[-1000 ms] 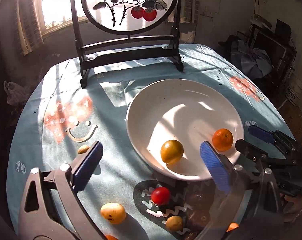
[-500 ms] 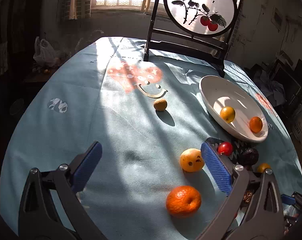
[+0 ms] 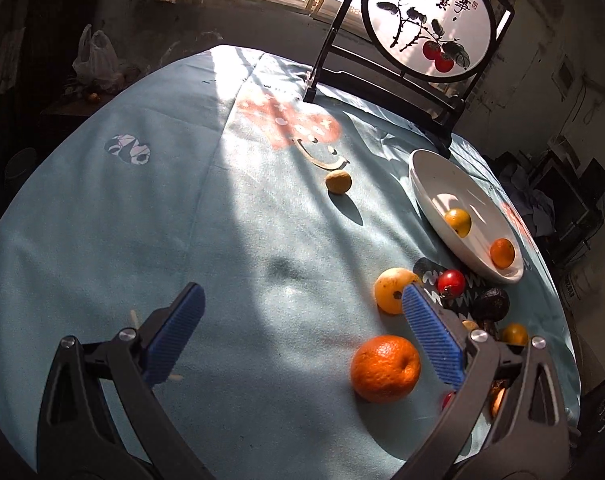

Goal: Organize fruits
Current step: 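Close the right gripper around the red apple, then grasp the small tan fruit with the left gripper while the right gripper holds the apple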

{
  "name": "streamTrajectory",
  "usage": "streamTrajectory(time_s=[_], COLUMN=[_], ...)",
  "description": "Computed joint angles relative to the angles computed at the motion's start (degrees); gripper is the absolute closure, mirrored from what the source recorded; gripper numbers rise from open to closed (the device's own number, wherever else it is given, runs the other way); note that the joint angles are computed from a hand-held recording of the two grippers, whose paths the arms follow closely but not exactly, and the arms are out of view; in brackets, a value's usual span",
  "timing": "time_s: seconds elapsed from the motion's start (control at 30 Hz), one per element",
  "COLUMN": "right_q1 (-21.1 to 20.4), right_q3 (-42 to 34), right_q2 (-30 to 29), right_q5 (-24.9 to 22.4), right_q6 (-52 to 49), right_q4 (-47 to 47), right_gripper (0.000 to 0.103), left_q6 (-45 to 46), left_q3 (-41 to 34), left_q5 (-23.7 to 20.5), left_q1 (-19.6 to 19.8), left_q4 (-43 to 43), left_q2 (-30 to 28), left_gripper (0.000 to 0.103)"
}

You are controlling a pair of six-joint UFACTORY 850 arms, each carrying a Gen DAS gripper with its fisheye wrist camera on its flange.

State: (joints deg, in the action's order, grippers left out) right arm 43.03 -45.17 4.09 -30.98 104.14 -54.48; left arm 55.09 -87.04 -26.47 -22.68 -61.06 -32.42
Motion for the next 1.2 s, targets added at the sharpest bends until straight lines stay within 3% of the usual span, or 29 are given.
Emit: streamTrajectory(time_s=[0.13,0.23,0.37,0.47,0.57,0.8,0.97,1.2], right_q1=[-0.1,-0.3,-0.9,-1.1,-1.4,-2.1,-2.6,-2.5], right_q3=[0.4,1.3,1.6,1.7,2.0,2.7,2.8,2.8], right_q2=[0.1,1.0,1.2,1.3,1.6,2.1,2.2,2.2], right_q5=[0.4,1.8,3.2,3.7,4.5,6.3,7.1,7.1], right_q6=[1.2,3.8,4.3,4.5,4.7,5.5,5.5,5.6], right_q4=[-1.3,-2.8,-2.9,-3.1,-3.4,-4.1,-4.3,-4.4], right_gripper=[0.064,0.064,0.064,0.064,0.064,0.064,0.064,0.064], left_q6=[-1.6,-3.6,-9.4,-12.6,-16.2,-20.6,-23.6,-25.0], left_q3=[-0.3,-4.0,-13.8,-23.9,-32.3,-46.5,-51.4,-50.2], left_q5=[0.5,-2.8,-2.9,-6.3,-7.7,-14.3,-17.3,-15.2], left_q1=[-0.3,-0.5,-3.0,-4.8,-6.6,-7.0,-7.4,-7.8], left_q4=[1.5,4.7,16.9,24.1,31.7,36.4,39.5,41.8], left_q2=[-0.3,-2.1,-6.9,-13.0,-18.7,-28.2,-31.6,-31.1], left_gripper=[0.002,0.005,0.03,0.044,0.047,0.051,0.067,0.075])
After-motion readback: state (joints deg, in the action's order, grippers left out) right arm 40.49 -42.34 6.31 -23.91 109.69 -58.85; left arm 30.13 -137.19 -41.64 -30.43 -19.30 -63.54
